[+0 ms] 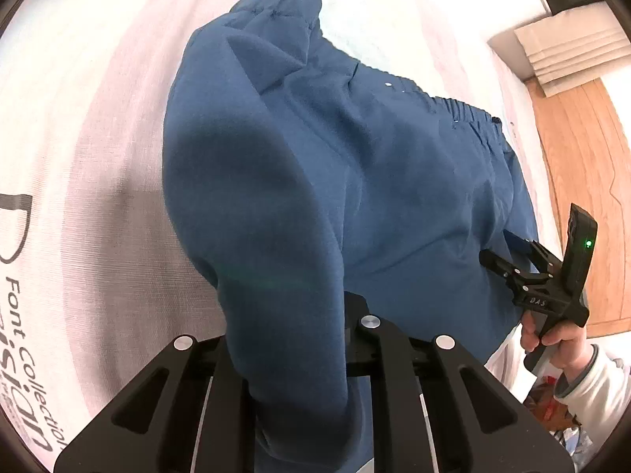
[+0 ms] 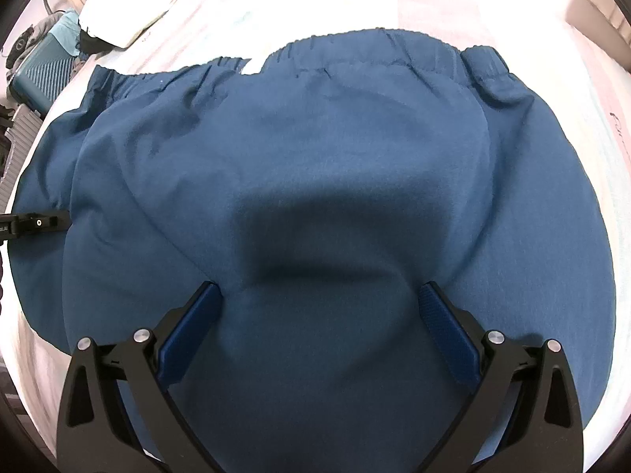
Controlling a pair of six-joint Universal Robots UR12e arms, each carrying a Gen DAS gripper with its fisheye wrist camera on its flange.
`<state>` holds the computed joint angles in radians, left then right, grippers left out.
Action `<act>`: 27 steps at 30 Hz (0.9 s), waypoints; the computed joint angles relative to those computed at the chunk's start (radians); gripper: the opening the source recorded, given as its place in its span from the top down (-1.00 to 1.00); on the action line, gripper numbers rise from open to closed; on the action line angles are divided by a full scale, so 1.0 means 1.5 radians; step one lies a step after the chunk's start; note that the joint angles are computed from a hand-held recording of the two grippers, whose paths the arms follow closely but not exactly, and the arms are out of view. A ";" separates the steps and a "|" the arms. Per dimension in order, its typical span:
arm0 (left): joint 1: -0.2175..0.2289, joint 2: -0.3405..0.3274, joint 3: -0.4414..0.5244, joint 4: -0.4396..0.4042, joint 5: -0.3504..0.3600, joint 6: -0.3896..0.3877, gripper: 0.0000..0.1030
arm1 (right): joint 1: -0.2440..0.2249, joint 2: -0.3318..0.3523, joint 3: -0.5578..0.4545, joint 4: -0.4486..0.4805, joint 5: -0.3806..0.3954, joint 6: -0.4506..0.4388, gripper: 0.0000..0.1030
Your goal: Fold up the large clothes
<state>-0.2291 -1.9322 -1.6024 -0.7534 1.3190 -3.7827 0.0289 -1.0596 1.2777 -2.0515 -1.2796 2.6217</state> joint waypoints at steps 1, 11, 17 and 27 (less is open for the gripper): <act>-0.004 -0.003 0.006 -0.005 0.008 0.003 0.78 | -0.003 -0.004 0.005 -0.008 0.007 0.003 -0.85; -0.019 -0.010 0.045 -0.061 0.047 0.008 0.78 | -0.030 -0.047 0.059 -0.084 0.100 -0.005 -0.82; -0.026 -0.017 0.074 -0.097 0.062 0.002 0.78 | -0.024 -0.047 0.068 -0.084 0.071 -0.013 -0.78; -0.051 -0.024 0.150 -0.159 0.085 -0.023 0.78 | -0.020 -0.046 0.098 -0.128 0.072 -0.004 -0.76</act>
<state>-0.3060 -1.9679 -1.3770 -0.9915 1.4465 -3.8176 -0.0004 -1.1282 1.4241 -2.2441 -1.1710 2.6150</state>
